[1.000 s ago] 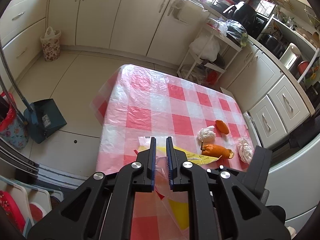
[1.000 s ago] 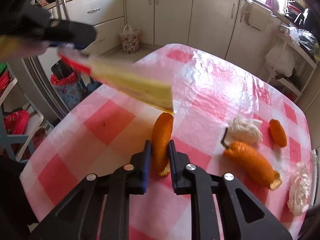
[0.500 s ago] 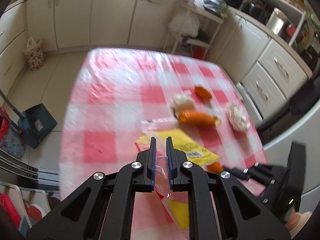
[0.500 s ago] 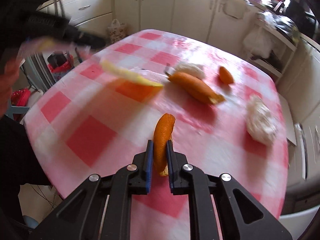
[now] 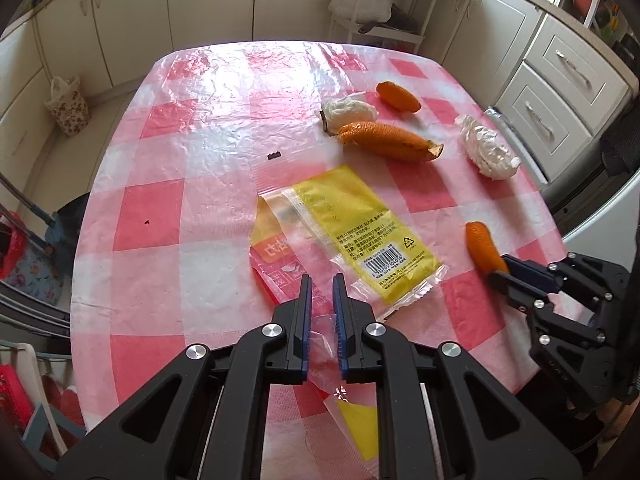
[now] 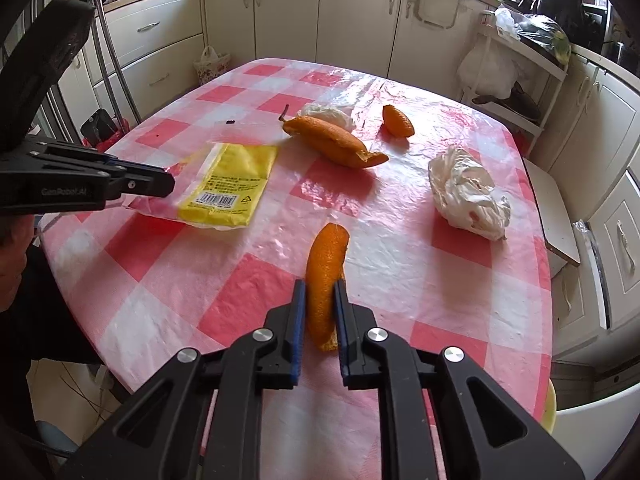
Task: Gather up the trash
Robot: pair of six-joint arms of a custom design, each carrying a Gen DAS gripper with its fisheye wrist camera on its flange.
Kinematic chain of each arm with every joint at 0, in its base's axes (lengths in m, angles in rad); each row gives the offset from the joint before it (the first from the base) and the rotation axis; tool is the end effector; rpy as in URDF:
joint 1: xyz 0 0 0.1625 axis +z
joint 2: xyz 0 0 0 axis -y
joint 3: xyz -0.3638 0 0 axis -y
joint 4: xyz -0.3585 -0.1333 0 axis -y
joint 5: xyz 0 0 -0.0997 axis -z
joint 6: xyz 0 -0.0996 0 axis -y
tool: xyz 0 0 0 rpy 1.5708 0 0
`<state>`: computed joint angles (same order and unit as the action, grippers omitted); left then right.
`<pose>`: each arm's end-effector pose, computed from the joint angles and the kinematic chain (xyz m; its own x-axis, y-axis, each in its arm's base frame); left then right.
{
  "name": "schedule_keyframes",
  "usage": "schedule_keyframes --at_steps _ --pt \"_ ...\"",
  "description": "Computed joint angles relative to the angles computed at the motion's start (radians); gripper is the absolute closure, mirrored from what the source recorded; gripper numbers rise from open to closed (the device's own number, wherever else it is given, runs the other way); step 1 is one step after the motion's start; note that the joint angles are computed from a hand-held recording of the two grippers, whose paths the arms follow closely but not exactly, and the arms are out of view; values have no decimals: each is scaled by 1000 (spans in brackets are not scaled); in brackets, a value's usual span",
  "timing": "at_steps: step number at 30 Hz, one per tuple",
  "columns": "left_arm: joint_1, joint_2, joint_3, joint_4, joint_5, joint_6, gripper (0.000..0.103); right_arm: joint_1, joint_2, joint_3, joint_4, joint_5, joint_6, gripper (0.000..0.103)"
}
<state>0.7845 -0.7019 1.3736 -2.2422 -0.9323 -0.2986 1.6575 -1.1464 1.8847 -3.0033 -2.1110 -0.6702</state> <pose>-0.3297 -0.6013 0.0943 -0.7503 0.3355 -0.5697 0.5096 0.8424 -0.1750 0.1291 -0.5371 0.2509 -0.6506 -0.2769 0.7072 -0.6006 0.7575 -0.2559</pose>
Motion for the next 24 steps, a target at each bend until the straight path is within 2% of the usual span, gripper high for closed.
schedule_keyframes --at_steps 4,8,11,16,19,22,24 --pt "-4 11 -8 9 24 7 92 -4 -8 7 -4 5 -8 86" --pt "-4 18 -16 23 38 5 89 -8 -10 13 -16 12 -9 69" --pt "1 20 -24 30 33 1 84 -9 -11 18 -24 29 -16 64" --pt "16 12 -29 24 17 -39 56 -9 -3 18 -36 33 -27 56" --pt "23 16 -35 22 9 -56 50 -9 0 16 -37 40 -25 55" --pt "20 27 -41 17 26 -60 43 -10 -1 16 -37 46 -25 55" --pt "15 35 -50 27 60 -70 42 -9 0 16 -37 46 -24 55"
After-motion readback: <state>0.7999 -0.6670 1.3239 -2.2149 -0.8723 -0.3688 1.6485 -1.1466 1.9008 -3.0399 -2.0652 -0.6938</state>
